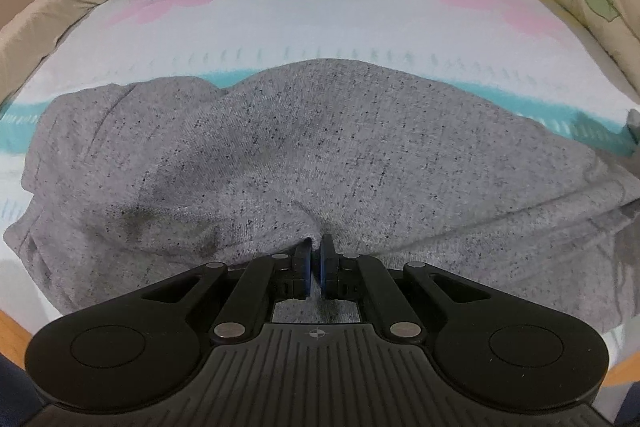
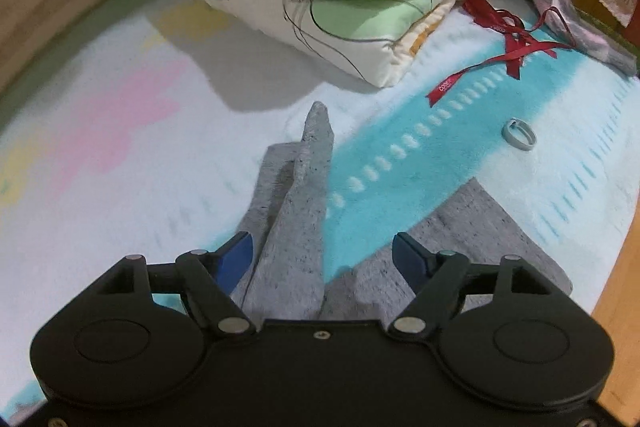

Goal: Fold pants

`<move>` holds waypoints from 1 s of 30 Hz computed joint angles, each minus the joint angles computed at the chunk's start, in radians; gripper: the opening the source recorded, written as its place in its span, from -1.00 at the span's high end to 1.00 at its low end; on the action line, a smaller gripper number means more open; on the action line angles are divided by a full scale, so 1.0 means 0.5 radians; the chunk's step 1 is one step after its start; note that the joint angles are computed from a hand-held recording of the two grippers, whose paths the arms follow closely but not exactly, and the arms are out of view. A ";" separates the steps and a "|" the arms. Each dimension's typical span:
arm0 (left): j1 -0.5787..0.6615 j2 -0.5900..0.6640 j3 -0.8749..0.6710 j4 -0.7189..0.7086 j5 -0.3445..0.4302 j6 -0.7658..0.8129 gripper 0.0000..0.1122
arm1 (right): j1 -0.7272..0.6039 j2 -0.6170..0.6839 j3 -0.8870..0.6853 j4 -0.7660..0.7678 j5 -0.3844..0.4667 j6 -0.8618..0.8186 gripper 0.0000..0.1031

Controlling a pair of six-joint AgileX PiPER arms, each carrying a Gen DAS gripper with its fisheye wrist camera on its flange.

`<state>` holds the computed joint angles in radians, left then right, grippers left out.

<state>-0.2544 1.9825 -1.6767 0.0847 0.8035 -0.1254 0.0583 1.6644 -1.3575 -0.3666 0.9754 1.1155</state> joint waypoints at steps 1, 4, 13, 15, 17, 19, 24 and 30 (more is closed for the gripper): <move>0.004 0.009 -0.015 -0.005 0.010 0.004 0.93 | -0.003 0.078 -0.074 0.003 0.043 0.004 -0.27; 0.014 0.013 -0.059 -0.022 0.011 0.006 0.94 | -0.071 0.214 -0.202 0.164 0.118 -0.141 0.89; 0.061 -0.412 0.221 -0.144 -0.397 0.123 0.94 | -0.001 -0.635 0.218 -0.047 -0.255 -0.038 0.87; 0.021 -0.417 0.327 -0.107 -0.336 0.229 0.94 | -0.055 -0.737 0.312 0.002 -0.162 -0.112 0.87; -0.045 -0.348 0.381 -0.007 -0.192 0.269 0.94 | -0.180 -0.720 0.397 0.165 -0.014 -0.279 0.87; -0.087 -0.287 0.445 0.050 -0.140 0.261 0.93 | -0.362 -0.617 0.466 0.430 0.114 -0.534 0.87; -0.128 -0.370 0.565 0.152 -0.279 0.159 0.94 | -0.475 -0.491 0.646 0.580 0.152 -0.650 0.87; -0.101 -0.530 0.658 0.074 -0.422 0.184 0.93 | -0.409 -0.774 0.620 0.487 0.126 -0.598 0.87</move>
